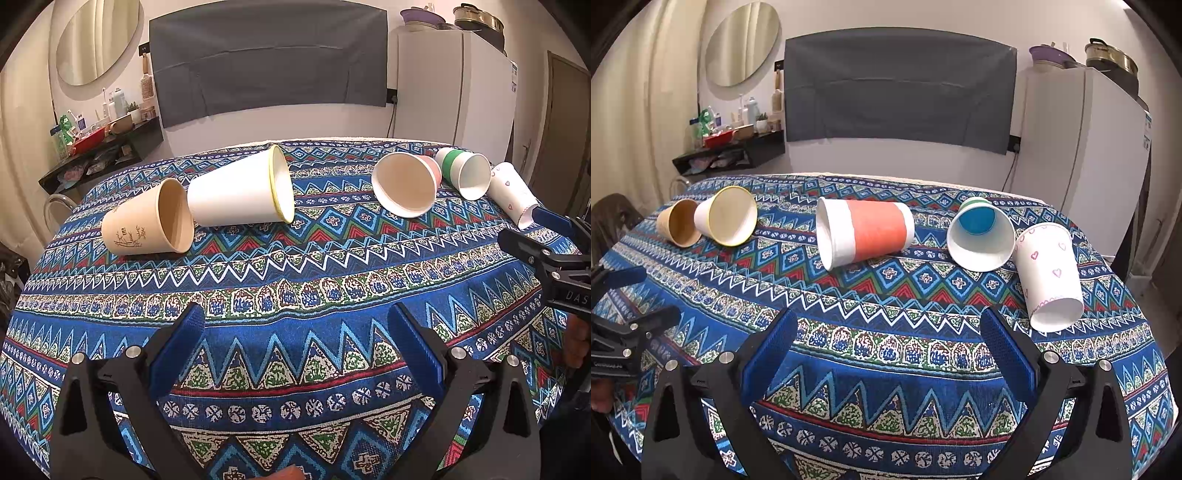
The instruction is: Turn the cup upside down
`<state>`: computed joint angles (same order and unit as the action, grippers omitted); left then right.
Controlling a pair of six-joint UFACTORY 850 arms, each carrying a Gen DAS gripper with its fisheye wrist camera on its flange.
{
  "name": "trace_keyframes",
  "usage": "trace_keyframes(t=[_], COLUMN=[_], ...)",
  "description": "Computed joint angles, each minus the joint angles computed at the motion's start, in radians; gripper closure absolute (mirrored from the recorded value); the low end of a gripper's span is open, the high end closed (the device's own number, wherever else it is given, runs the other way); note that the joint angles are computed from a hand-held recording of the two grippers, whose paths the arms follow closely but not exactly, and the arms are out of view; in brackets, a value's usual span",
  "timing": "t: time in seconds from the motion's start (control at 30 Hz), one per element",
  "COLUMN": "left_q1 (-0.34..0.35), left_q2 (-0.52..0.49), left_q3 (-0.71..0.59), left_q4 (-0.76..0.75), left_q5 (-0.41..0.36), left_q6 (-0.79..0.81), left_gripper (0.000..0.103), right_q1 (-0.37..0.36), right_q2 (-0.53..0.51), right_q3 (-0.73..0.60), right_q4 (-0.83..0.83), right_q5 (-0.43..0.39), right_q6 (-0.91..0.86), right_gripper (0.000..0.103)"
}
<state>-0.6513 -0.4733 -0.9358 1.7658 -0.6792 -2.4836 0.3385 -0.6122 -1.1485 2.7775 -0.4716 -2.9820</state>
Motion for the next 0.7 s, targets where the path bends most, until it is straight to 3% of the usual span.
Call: trace_keyframes(t=[0.7], left_q1=[-0.002], left_q2=[-0.003], left_q3=[-0.009], left_q4=[-0.018], left_q5=[0.0], left_q6=[0.021], left_gripper=[0.006], right_q1=[-0.005], right_q2=[-0.006], right_q3=[-0.01], right_q4=[-0.029], right_q5=[0.012], right_q6=[0.034], right_gripper=[0.008])
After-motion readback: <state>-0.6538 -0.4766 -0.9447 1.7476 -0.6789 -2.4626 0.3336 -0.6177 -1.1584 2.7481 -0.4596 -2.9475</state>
